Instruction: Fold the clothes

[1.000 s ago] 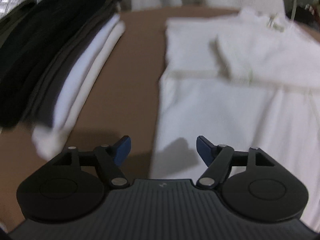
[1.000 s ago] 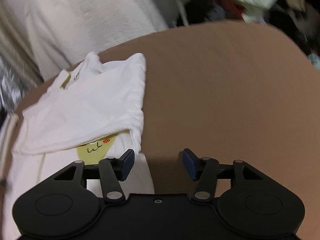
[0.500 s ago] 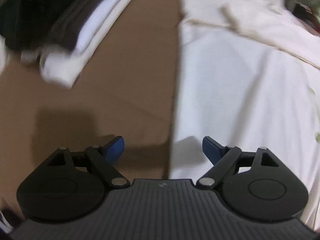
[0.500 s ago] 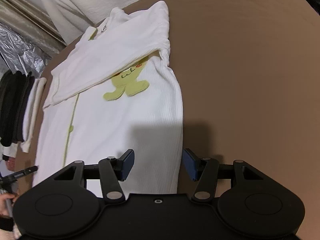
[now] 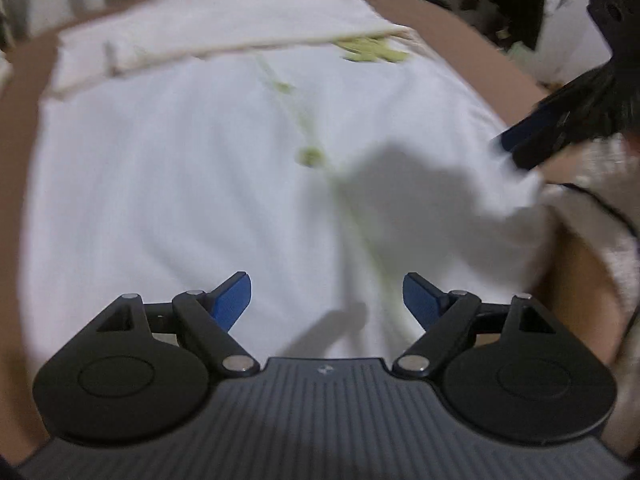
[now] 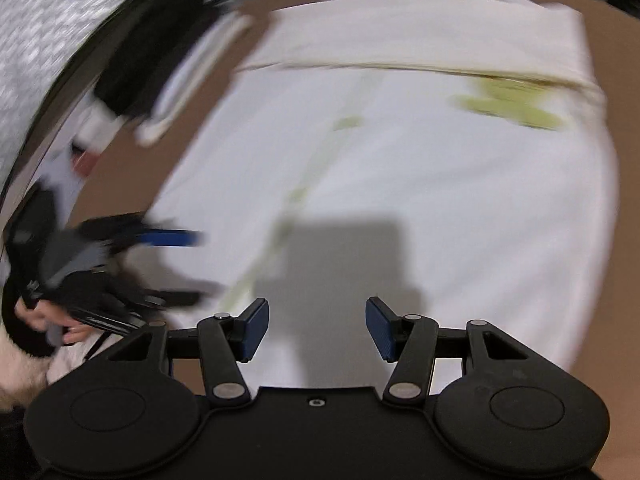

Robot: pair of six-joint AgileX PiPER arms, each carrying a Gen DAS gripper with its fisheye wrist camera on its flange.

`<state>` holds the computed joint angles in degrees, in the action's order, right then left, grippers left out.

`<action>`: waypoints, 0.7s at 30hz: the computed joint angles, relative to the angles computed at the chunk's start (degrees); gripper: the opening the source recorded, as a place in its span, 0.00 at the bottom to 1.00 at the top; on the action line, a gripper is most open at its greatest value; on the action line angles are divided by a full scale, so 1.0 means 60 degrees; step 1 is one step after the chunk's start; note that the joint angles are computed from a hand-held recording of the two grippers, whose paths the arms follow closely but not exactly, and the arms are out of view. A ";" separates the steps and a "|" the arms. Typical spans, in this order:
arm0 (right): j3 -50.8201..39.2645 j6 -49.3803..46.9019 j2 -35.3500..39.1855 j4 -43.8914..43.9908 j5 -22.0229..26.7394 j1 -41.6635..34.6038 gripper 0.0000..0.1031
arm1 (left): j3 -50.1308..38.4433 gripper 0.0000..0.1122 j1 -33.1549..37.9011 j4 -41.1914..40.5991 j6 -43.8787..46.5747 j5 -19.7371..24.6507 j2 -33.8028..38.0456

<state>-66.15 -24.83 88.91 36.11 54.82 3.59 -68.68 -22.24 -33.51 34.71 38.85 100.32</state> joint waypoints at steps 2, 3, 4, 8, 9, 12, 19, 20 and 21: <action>0.0376 0.0285 -0.0104 -0.0200 -0.1044 0.1146 0.57 | -0.0064 0.78 -0.0307 0.0417 -0.0509 0.0040 0.0272; 0.0494 0.0435 -0.0047 -0.0327 -0.1539 0.1575 0.57 | 0.0063 0.74 -0.0536 0.0878 -0.0877 -0.0221 0.0331; 0.0550 0.0635 0.0074 -0.0456 -0.1919 0.1829 0.57 | 0.0221 0.51 -0.0668 0.1079 -0.1101 -0.0458 0.0281; 0.0522 0.0920 0.0716 0.0118 -0.2061 0.1343 0.57 | 0.0773 0.04 -0.0865 0.0995 -0.1404 -0.1103 -0.0141; 0.0623 0.0689 0.0778 0.0507 -0.1990 0.1048 0.57 | 0.0921 0.04 -0.0793 0.0654 -0.1211 -0.1132 -0.0353; 0.0887 0.0255 0.0877 0.1246 -0.1840 0.0447 0.57 | 0.1188 0.04 -0.0562 -0.0716 -0.0329 -0.0962 -0.0604; 0.1132 0.0888 0.0692 0.0890 -0.2165 0.0426 0.57 | 0.0528 0.12 -0.1133 0.1575 -0.2177 -0.0673 0.0317; 0.1072 0.1047 0.0640 0.0664 -0.2165 0.0405 0.57 | 0.0475 0.18 -0.1083 0.1385 -0.1969 -0.0433 0.0252; 0.1003 0.1141 0.0557 0.0458 -0.2102 0.0327 0.57 | 0.0484 0.40 -0.0990 0.1191 -0.1596 -0.0195 0.0073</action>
<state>-60.13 -17.98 92.24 38.86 42.21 5.55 -65.78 -28.18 -26.36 25.14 37.68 100.76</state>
